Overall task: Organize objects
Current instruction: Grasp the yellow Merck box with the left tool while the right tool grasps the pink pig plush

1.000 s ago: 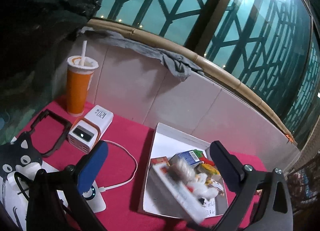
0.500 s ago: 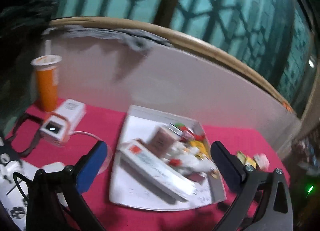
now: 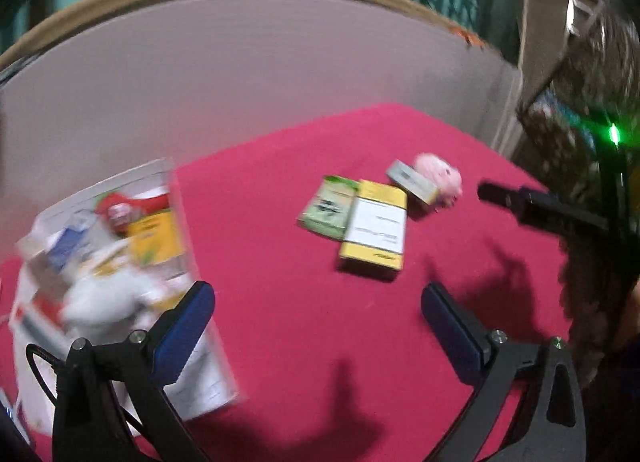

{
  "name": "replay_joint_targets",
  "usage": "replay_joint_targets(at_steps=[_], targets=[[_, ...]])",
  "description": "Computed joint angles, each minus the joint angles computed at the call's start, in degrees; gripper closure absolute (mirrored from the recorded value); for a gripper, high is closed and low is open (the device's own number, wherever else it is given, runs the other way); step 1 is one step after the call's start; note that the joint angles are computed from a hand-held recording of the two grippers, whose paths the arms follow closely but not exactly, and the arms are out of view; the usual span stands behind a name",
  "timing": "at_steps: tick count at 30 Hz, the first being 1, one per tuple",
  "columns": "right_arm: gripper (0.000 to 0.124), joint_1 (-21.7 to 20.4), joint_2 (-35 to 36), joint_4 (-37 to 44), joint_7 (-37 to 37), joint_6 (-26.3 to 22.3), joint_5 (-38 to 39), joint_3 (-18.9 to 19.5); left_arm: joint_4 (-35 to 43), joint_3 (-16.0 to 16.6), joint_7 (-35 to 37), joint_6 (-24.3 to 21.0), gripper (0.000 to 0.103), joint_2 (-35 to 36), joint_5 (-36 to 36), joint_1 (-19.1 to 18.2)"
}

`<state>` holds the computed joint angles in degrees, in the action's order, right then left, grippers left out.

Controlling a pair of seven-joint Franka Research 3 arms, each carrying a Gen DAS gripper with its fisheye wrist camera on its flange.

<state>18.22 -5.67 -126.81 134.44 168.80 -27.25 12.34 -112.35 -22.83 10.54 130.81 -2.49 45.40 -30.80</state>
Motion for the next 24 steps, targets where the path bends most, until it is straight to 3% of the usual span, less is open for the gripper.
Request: replay_joint_targets(at_steps=[5,8,14,18,19,21,22,24], targets=[[0.028,0.6,7.2,6.2,-2.3,-1.4,4.9,-3.5,9.6,2.2,1.4,-0.8,0.0,11.1,0.7,-1.1],[0.028,2.1,11.8,10.7,-7.4,-2.4,10.3,-5.0,12.0,4.2,1.0,0.4,0.0,14.0,0.0,-1.8],[0.031,3.4,18.3,17.2,-18.1,-5.1,21.7,-5.2,17.2,6.3,3.8,-2.0,0.0,18.7,-0.8,-3.6],[0.043,8.2,18.5,16.9,-15.5,-3.6,17.3,-10.0,20.6,7.0,7.9,-5.3,0.0,21.2,-2.7,-4.7],[0.049,8.3,18.4,16.6,-16.5,-3.0,18.0,-9.9,21.0,7.1,8.6,-5.7,0.002,21.7,-3.5,-4.8],[0.059,8.1,17.9,16.0,-18.6,-2.6,19.9,-9.3,21.0,7.2,9.4,-5.4,0.014,22.1,-5.2,-4.7],[0.061,8.1,17.6,15.7,-19.7,-2.7,20.9,-9.0,19.3,7.4,8.2,-3.0,0.02,21.1,-5.0,-4.5],[0.063,9.7,17.2,15.3,-17.8,-3.0,18.5,-10.6,18.9,7.7,7.4,-3.5,0.03,20.7,-4.2,-5.1]])
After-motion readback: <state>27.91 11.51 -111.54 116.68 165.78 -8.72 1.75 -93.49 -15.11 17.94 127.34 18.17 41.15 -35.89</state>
